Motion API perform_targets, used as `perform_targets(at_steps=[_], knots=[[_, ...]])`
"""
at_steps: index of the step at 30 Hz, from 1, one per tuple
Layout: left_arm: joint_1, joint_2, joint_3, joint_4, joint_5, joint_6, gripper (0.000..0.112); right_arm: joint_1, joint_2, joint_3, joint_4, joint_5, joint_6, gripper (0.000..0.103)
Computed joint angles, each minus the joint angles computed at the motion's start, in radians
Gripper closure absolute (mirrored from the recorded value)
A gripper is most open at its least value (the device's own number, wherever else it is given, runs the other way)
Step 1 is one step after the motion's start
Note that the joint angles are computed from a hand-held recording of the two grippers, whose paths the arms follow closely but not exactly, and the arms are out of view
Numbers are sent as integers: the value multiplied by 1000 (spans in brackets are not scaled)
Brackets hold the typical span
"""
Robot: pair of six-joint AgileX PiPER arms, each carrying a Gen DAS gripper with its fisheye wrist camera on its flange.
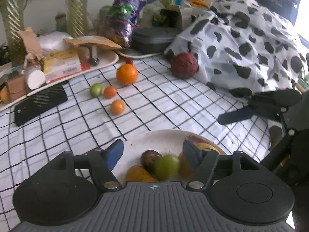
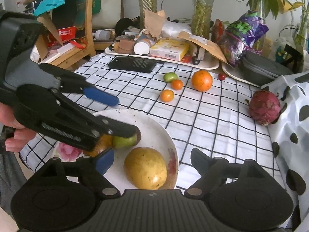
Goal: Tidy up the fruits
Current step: 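Carry the lime and dark fruit to the plate and release both, then withdraw both open tools from the plate toward the remaining fruits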
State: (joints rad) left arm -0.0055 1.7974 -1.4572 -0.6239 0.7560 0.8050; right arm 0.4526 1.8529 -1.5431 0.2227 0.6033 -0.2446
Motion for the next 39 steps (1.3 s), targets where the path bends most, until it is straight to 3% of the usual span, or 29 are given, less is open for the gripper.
perform_targets(at_steps=[10,22,39], knots=[[12,-87,74,141,-22,-201,44,17,-51,75,-73,-25,72,9],[15,-203,214,170,-21,-195,44,58,-77,125,-206,-26,177,1],[-6,-195,213,175,-45,-181,44,51,-71,122,-239,-46,230,0]])
